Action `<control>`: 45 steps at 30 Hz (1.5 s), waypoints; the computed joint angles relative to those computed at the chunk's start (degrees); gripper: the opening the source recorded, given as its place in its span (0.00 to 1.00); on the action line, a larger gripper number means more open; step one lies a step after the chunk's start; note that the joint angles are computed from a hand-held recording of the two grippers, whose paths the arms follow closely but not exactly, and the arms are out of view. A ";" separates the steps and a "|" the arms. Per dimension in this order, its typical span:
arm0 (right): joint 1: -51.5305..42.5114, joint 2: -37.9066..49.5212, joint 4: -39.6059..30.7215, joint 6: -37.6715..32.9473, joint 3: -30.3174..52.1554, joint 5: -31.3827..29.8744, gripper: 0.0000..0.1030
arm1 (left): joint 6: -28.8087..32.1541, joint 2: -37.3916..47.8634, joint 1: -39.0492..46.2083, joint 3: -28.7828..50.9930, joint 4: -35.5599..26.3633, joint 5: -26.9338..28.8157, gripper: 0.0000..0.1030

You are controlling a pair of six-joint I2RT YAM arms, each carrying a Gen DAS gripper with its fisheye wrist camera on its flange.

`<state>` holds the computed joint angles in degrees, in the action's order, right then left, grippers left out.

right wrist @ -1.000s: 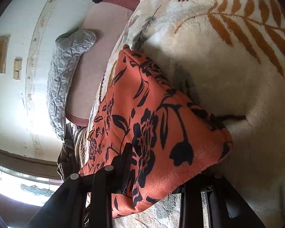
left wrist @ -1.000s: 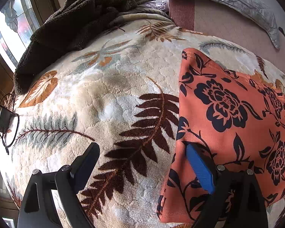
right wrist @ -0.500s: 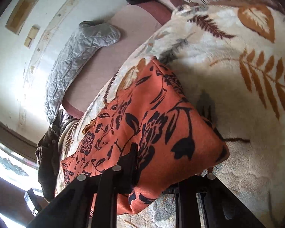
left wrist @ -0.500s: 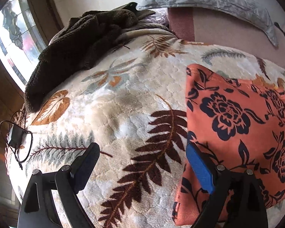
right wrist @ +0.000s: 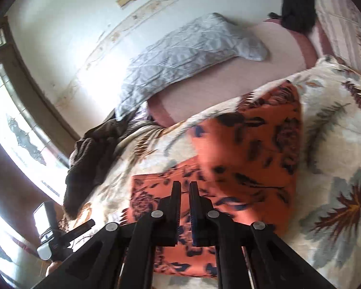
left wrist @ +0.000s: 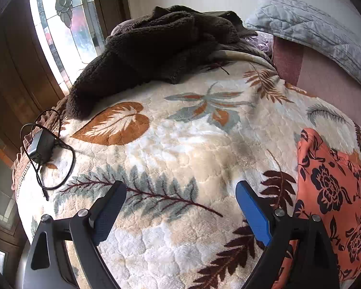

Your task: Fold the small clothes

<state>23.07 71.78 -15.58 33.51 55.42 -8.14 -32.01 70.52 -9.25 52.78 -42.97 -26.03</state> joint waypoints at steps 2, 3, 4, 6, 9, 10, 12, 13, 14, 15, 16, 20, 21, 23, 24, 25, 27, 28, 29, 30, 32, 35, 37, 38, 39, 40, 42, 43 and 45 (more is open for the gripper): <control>7.47 4.35 -0.21 -0.65 4.48 2.44 0.07 | 0.90 -1.47 2.75 -0.47 0.40 1.73 0.90; 10.53 6.70 -0.88 -1.40 6.49 3.45 0.07 | 1.27 -2.07 4.17 -0.72 0.56 2.90 0.90; 13.39 8.70 -1.49 -1.68 8.14 5.45 0.07 | 1.69 -2.61 5.44 -0.98 0.75 4.13 0.90; 15.52 10.93 -1.54 -0.66 8.82 4.36 0.07 | 2.83 -2.91 7.11 -1.33 1.44 6.29 0.90; 13.40 10.00 -4.85 0.70 6.97 2.56 0.08 | 3.51 -2.52 6.76 -1.23 1.66 6.41 0.90; 11.85 7.97 -4.94 1.03 4.58 1.84 0.08 | 3.51 -2.33 6.28 -1.10 1.70 6.42 0.90; 6.67 4.14 -5.96 1.68 0.28 -1.21 0.09 | 3.33 -2.01 4.75 -0.67 1.77 6.83 0.90; 3.44 1.90 -7.12 1.94 -1.95 -2.68 0.10 | 3.46 -1.79 3.65 -0.37 1.97 7.12 0.90; -0.34 -1.04 -7.97 1.92 -4.88 -4.71 0.14 | 3.66 -1.45 2.29 -0.09 2.29 7.19 0.90; -4.02 -3.60 -9.05 1.91 -6.98 -6.82 0.18 | 3.87 -0.93 0.71 0.25 2.60 7.01 0.90; -8.31 -6.40 -9.91 1.59 -9.55 -9.38 0.29 | 3.92 -0.29 -1.15 0.59 2.80 6.57 0.90; -29.34 -18.25 -12.30 0.47 -18.78 -20.42 0.82 | 3.67 3.56 -8.70 2.32 2.95 3.82 0.90; -34.79 -18.88 -12.83 -0.85 -19.80 -24.06 0.82 | 3.46 4.61 -10.36 2.74 2.94 3.13 0.90; -43.74 -16.67 -13.62 -4.01 -20.36 -30.64 0.82 | 3.44 6.24 -13.04 3.28 3.33 2.77 0.90; -46.97 -15.18 -13.77 -4.92 -20.22 -32.37 0.81 | 3.51 6.86 -14.16 3.46 3.62 2.91 0.90; -49.68 -13.47 -13.19 -5.22 -20.21 -33.90 0.80 | 3.63 7.47 -15.13 3.67 3.83 3.02 0.90; -54.31 -9.60 -11.32 -5.71 -19.66 -37.46 0.80 | 4.00 8.85 -16.97 4.22 4.04 2.54 0.90; -55.86 -7.21 -10.85 -6.34 -18.89 -38.34 0.80 | 4.29 9.67 -17.74 4.59 4.08 2.13 0.90; -56.77 -3.90 -12.02 -7.55 -17.25 -38.28 0.79 | 4.51 10.52 -18.42 5.00 4.05 1.71 0.90; -57.51 -0.49 -13.33 -8.34 -15.92 -38.33 0.79 | 4.66 11.40 -18.95 5.47 3.97 1.35 0.90; -60.34 4.13 -11.95 -8.13 -16.59 -43.05 0.75 | 4.81 13.11 -19.69 6.41 3.85 0.75 0.90; -59.92 6.48 -6.73 -4.68 -18.72 -45.02 0.74 | 4.32 15.45 -19.84 7.87 3.81 1.02 0.90; -58.13 6.85 -2.22 -2.24 -19.03 -44.46 0.74 | 3.77 16.39 -19.52 8.48 4.12 2.59 0.90; -56.89 7.15 0.90 -0.09 -19.37 -43.62 0.74 | 3.60 16.77 -19.40 8.71 4.38 3.30 0.90; -55.46 7.81 4.58 2.38 -19.76 -42.56 0.74 | 3.42 17.09 -19.35 8.94 4.54 3.76 0.90; -54.77 8.97 7.36 3.57 -19.85 -42.04 0.74 | 3.31 17.38 -19.34 9.13 4.66 4.04 0.90; -52.43 11.59 12.14 6.30 -19.23 -39.97 0.74 | 3.25 17.92 -19.44 9.41 4.71 4.12 0.90; -50.99 12.59 13.48 6.59 -18.50 -38.59 0.74 | 3.28 18.25 -19.48 9.53 4.72 4.10 0.90; -48.21 14.46 14.81 5.46 -16.62 -35.84 0.74 | 3.42 18.77 -19.46 9.69 4.74 4.14 0.90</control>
